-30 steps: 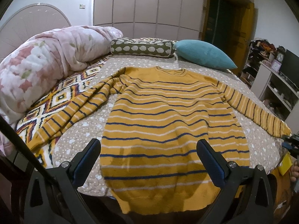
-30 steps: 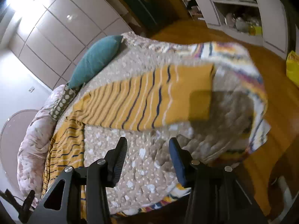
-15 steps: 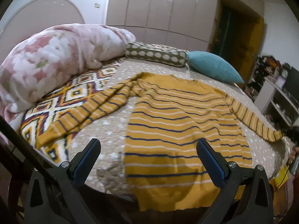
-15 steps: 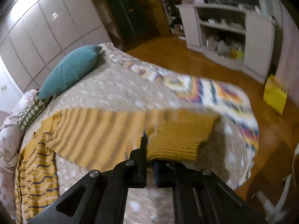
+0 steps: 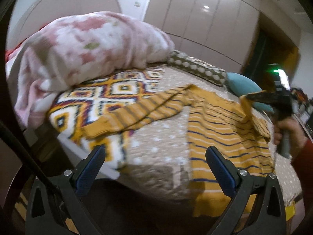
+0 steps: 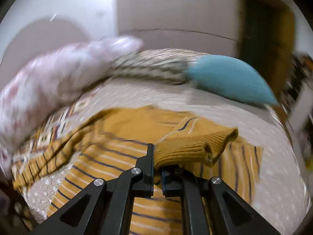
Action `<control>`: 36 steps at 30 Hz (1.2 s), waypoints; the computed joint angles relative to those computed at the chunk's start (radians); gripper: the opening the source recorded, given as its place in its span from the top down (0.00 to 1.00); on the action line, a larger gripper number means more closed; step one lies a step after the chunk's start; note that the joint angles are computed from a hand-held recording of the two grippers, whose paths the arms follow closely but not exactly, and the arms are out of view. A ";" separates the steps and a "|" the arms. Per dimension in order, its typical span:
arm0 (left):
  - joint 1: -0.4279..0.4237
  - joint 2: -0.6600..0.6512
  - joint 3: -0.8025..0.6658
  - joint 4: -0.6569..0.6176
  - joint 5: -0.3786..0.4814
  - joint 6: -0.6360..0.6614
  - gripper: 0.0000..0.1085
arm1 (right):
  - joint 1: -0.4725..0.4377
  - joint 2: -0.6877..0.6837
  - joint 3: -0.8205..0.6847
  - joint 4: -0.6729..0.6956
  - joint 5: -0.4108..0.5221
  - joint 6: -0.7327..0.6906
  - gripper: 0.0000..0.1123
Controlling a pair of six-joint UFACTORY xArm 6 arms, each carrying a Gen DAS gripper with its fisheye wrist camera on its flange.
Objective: Fold small clothes
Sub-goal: 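Carry the cuff across the sweater front with the right tool and release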
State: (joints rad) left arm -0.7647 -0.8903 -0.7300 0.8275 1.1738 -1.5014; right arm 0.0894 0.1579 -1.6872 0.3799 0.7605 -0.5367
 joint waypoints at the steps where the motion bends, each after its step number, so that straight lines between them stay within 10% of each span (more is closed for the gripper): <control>1: 0.000 -0.025 0.017 -0.002 0.016 -0.008 0.06 | 0.067 0.021 0.015 -0.074 -0.036 0.018 0.95; 14: 0.001 -0.246 0.164 -0.026 0.112 -0.072 0.06 | 0.338 0.153 0.104 -0.820 -0.204 0.304 0.91; 22: -0.066 -0.278 0.156 0.030 0.245 -0.116 0.06 | 0.383 0.025 0.212 -0.512 -0.265 0.039 0.65; 36: -0.248 -0.422 0.192 0.072 0.603 -0.232 0.06 | 0.606 -0.333 0.578 -0.125 -0.159 -0.485 0.64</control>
